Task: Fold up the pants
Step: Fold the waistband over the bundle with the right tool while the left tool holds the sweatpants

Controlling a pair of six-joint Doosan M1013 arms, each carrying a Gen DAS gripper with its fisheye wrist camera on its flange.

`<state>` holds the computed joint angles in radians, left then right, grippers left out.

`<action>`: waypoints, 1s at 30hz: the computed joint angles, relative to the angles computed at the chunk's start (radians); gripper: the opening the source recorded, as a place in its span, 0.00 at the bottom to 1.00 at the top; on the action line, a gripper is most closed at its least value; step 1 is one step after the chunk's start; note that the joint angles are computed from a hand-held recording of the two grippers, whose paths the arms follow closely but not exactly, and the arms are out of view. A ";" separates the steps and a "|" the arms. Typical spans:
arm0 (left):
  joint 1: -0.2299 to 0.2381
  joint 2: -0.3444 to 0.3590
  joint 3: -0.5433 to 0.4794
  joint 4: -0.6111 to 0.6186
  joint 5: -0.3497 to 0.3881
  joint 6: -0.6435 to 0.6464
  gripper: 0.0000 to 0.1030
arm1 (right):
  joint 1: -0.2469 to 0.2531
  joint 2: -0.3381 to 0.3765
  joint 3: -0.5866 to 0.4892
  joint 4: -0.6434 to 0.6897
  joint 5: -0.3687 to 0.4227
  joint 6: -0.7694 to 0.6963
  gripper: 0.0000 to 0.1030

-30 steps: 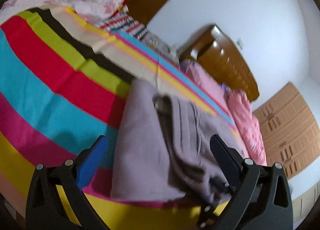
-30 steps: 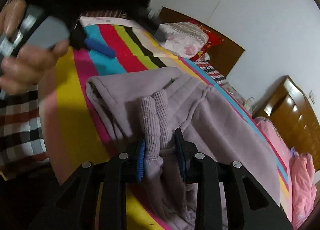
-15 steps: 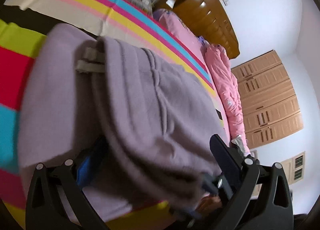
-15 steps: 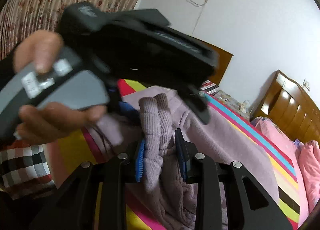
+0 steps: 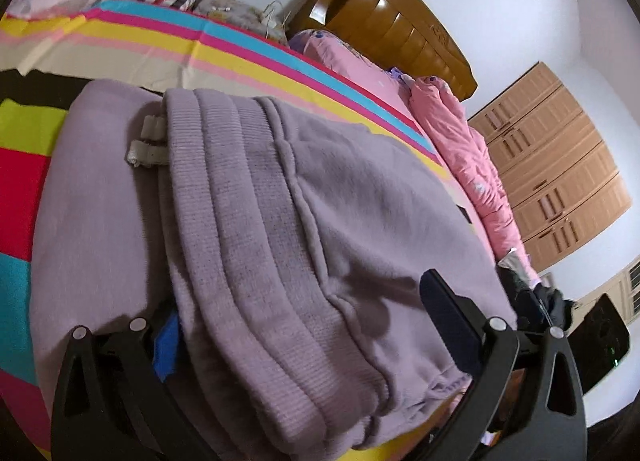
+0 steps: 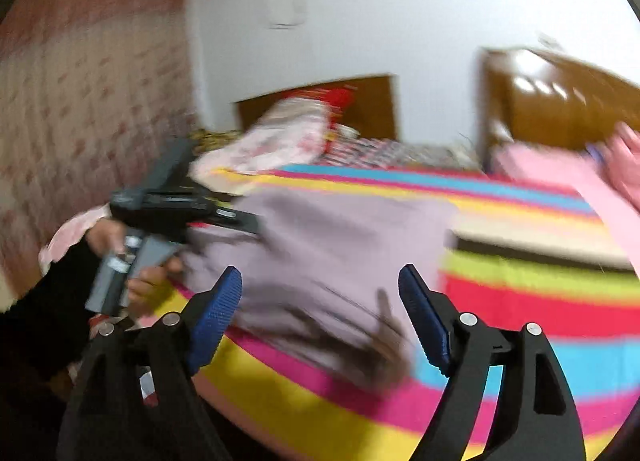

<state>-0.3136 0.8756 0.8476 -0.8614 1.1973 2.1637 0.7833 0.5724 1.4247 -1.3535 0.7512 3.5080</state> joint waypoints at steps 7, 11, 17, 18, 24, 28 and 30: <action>-0.001 0.002 -0.004 0.003 0.002 -0.009 0.98 | 0.003 0.052 -0.065 0.281 0.195 -0.167 0.76; -0.002 0.003 -0.012 0.018 0.010 -0.035 0.98 | -0.006 0.105 -0.153 0.345 0.277 -0.306 0.76; -0.003 0.008 -0.026 0.036 0.021 -0.061 0.98 | -0.026 0.162 -0.231 0.383 0.382 -0.380 0.78; -0.003 0.007 -0.027 0.039 0.022 -0.066 0.98 | -0.026 0.159 -0.221 0.375 0.373 -0.348 0.80; -0.021 -0.025 -0.002 0.184 -0.039 -0.118 0.54 | -0.042 0.123 -0.156 0.398 0.266 -0.232 0.83; -0.018 -0.081 0.051 0.145 -0.101 0.002 0.22 | -0.030 0.130 -0.166 0.383 0.296 -0.249 0.83; -0.020 -0.123 0.084 0.109 -0.163 0.084 0.20 | -0.029 0.138 -0.181 0.387 0.317 -0.262 0.83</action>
